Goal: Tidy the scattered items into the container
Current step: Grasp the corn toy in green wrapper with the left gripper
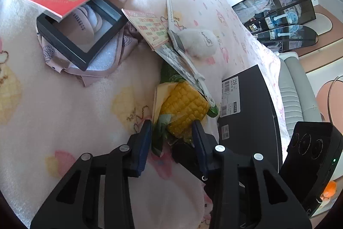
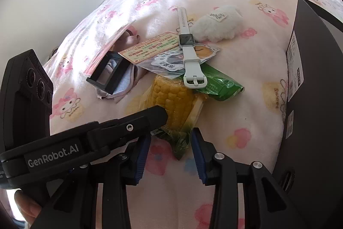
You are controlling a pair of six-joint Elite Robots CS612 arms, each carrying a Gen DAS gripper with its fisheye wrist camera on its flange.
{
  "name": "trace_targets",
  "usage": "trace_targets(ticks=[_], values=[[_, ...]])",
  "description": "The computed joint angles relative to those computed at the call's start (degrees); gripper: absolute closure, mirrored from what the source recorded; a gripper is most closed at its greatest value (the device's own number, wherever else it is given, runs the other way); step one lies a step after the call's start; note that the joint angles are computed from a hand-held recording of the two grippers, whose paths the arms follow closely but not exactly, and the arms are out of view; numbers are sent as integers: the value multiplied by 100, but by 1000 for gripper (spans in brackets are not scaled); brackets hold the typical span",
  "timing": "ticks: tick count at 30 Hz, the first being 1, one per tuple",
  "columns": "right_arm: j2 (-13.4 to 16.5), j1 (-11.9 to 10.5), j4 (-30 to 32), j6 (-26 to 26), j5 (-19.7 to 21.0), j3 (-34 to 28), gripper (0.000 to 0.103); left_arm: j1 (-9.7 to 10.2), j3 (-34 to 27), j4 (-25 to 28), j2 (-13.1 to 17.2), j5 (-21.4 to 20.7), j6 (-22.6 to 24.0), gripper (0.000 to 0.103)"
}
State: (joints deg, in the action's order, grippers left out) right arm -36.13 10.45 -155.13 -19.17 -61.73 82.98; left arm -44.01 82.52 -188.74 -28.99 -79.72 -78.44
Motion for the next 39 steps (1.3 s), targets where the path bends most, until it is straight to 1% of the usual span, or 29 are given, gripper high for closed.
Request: trace_targets(ticks=[2, 4, 7, 8, 9, 10, 11, 12, 13, 14, 15, 17, 18, 20, 21, 23, 26, 27, 28, 29, 30, 32, 34, 36, 39], values=[[-74, -18, 8, -25, 78, 79, 68, -44, 108, -17, -89, 69, 17, 72], [-140, -53, -3, 26, 158, 176, 68, -94, 207, 43, -190, 134, 71, 85], [-222, -193, 164, 111, 555, 328, 69, -126, 347, -46, -244, 1, 36, 85], [-240, -217, 146, 144, 566, 369, 69, -116, 368, -27, -243, -25, 30, 84], [-246, -224, 45, 193, 530, 403, 69, -100, 380, 57, -245, -10, -2, 80], [-242, -231, -39, 243, 523, 414, 70, -74, 386, 54, -227, -3, -96, 80], [-226, -239, -17, 296, 580, 387, 71, -33, 380, -123, -173, -59, -215, 80], [-204, -234, 62, 347, 632, 338, 71, 15, 363, -348, -110, -147, -322, 76], [-191, -215, 94, 388, 605, 305, 71, 51, 343, -488, -69, -180, -396, 69], [-176, -186, 67, 417, 521, 281, 70, 71, 316, -550, -43, -152, -400, 65], [-154, -152, 38, 425, 422, 255, 69, 88, 275, -556, -21, -141, -331, 59], [-83, -97, 138, 423, 278, 161, 69, 144, 126, -363, 40, -341, -187, 55], [-34, -83, 250, 458, 278, 96, 65, 166, 57, -368, 88, -451, -167, 55], [42, -81, 454, 506, 300, -13, 65, 188, -27, -517, 166, -646, -247, 55], [38, -86, 485, 424, 333, -13, 65, 172, -25, -627, 173, -658, -264, 61], [-30, -121, 470, 318, 418, 66, 65, 87, 62, -668, 84, -467, -183, 62], [-168, -220, 544, 325, 740, 223, 66, -37, 272, -653, -102, -307, -300, 64], [-248, -258, 473, 388, 871, 336, 72, -74, 311, -602, -156, -311, -292, 69], [-345, -303, 312, 457, 1073, 486, 74, -116, 342, -550, -207, -313, -241, 79], [-458, -342, 151, 448, 1269, 652, 74, -157, 353, -531, -237, -333, -179, 79], [-577, -354, -26, 351, 1318, 814, 74, -195, 361, -493, -263, -327, -130, 79], [-756, -312, -276, 83, 962, 1035, 74, -242, 366, -220, -324, -301, -49, 79], [-777, -311, -246, 61, 802, 1070, 74, -261, 402, -190, -331, -215, -140, 79], [-708, -332, -151, 238, 726, 1000, 74, -265, 503, -419, -324, -122, -373, 79], [-607, -367, -57, 389, 625, 880, 74, -260, 661, -770, -331, 32, -562, 79]])
